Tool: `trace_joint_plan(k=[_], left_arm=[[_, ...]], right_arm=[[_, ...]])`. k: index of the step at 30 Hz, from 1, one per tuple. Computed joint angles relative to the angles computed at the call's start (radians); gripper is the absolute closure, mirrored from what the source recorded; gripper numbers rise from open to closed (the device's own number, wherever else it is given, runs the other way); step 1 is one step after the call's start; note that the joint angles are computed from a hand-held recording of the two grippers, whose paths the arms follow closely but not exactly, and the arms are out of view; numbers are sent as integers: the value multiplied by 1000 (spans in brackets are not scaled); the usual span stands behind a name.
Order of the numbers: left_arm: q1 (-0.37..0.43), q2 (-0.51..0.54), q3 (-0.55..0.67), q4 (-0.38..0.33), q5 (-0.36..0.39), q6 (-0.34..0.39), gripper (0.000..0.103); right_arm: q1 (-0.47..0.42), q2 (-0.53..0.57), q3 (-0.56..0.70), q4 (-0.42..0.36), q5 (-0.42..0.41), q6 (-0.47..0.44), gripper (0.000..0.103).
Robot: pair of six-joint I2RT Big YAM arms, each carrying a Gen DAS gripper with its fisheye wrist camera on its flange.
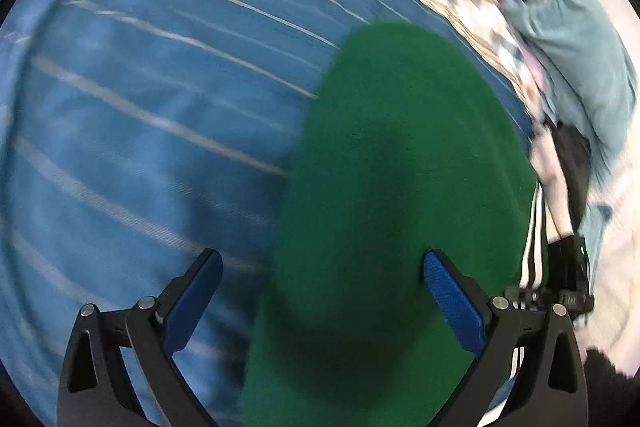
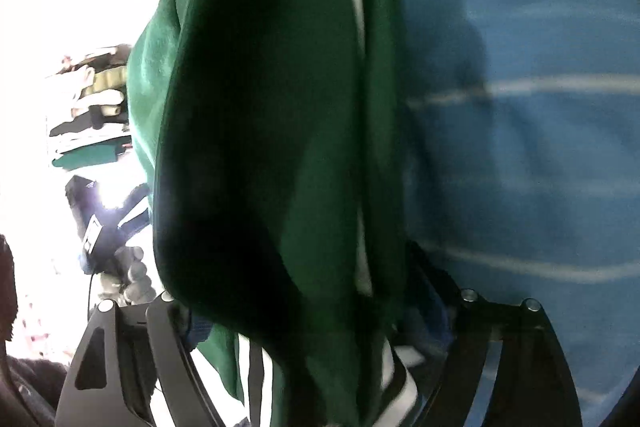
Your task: Fold large clothes
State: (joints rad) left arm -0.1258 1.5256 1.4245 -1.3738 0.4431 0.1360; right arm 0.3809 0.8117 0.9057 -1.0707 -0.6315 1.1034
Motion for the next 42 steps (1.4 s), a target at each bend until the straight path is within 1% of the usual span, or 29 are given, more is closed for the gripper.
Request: trace_joint_plan(k=[1, 3, 4, 6, 8, 10, 11, 12, 13, 15, 16, 18, 19, 20, 21, 23, 25, 26, 28, 29, 30, 31, 33, 35, 36, 38, 39, 40, 42], left_arm=[[-8, 17, 11, -11, 14, 14, 1], [-22, 46, 33, -32, 38, 42, 1], [-29, 62, 45, -46, 48, 54, 1], [-37, 76, 60, -55, 56, 63, 1], [-41, 75, 60, -42, 62, 73, 5], [-42, 67, 51, -24, 61, 94, 13], [-38, 59, 44, -11, 63, 100, 22], [-31, 52, 39, -3, 73, 107, 28], [-22, 50, 39, -2, 85, 115, 32], [-4, 54, 57, -23, 115, 128, 46], [4, 63, 76, -39, 128, 136, 50], [21, 80, 123, -75, 150, 151, 56], [30, 90, 150, -90, 156, 159, 57], [40, 106, 191, -109, 160, 168, 57], [51, 125, 230, -126, 166, 178, 57], [84, 190, 341, -174, 194, 200, 58], [109, 255, 426, -226, 196, 247, 57], [117, 289, 456, -251, 181, 269, 57], [120, 332, 467, -269, 129, 307, 54], [122, 354, 465, -269, 117, 327, 46], [124, 372, 466, -270, 135, 338, 42], [126, 391, 479, -282, 150, 346, 38], [130, 420, 499, -302, 180, 367, 36], [125, 409, 482, -278, 202, 361, 40], [123, 391, 463, -253, 200, 355, 42], [110, 364, 444, -211, 202, 310, 50], [104, 365, 460, -215, 208, 290, 54], [103, 373, 485, -232, 221, 279, 56], [105, 392, 545, -262, 231, 276, 59]], right_arm=[[-31, 7, -14, 26, -24, -16, 19], [-5, 38, -41, 141, -27, 43, 18], [2, 41, -48, 174, -32, 67, 16], [18, 54, -60, 234, -32, 123, 15], [45, 79, -48, 254, -15, 146, 15], [83, 88, -40, 284, 27, 190, 19], [103, 91, -39, 299, 46, 225, 33], [122, 88, -39, 321, 65, 262, 40], [146, 89, -31, 337, 92, 295, 46], [183, 91, -14, 360, 137, 350, 52], [207, 99, 3, 373, 164, 389, 54], [227, 136, 48, 391, 198, 419, 56], [248, 151, 64, 428, 224, 461, 57], [222, 157, 68, 454, 212, 468, 57], [238, 177, 86, 490, 235, 499, 57], [257, 229, 127, 538, 253, 515, 57], [263, 310, 188, 523, 241, 484, 57], [256, 343, 204, 509, 221, 473, 56], [244, 427, 247, 399, 181, 440, 43], [230, 435, 242, 367, 161, 410, 39], [233, 448, 239, 374, 152, 394, 29], [240, 449, 223, 417, 145, 394, 27], [246, 421, 197, 434, 142, 380, 26], [273, 433, 194, 482, 160, 398, 26], [289, 443, 200, 497, 184, 414, 26], [300, 439, 198, 535, 215, 479, 42], [288, 429, 198, 529, 216, 485, 49], [302, 432, 219, 527, 241, 506, 55], [303, 457, 257, 542, 261, 539, 59]])
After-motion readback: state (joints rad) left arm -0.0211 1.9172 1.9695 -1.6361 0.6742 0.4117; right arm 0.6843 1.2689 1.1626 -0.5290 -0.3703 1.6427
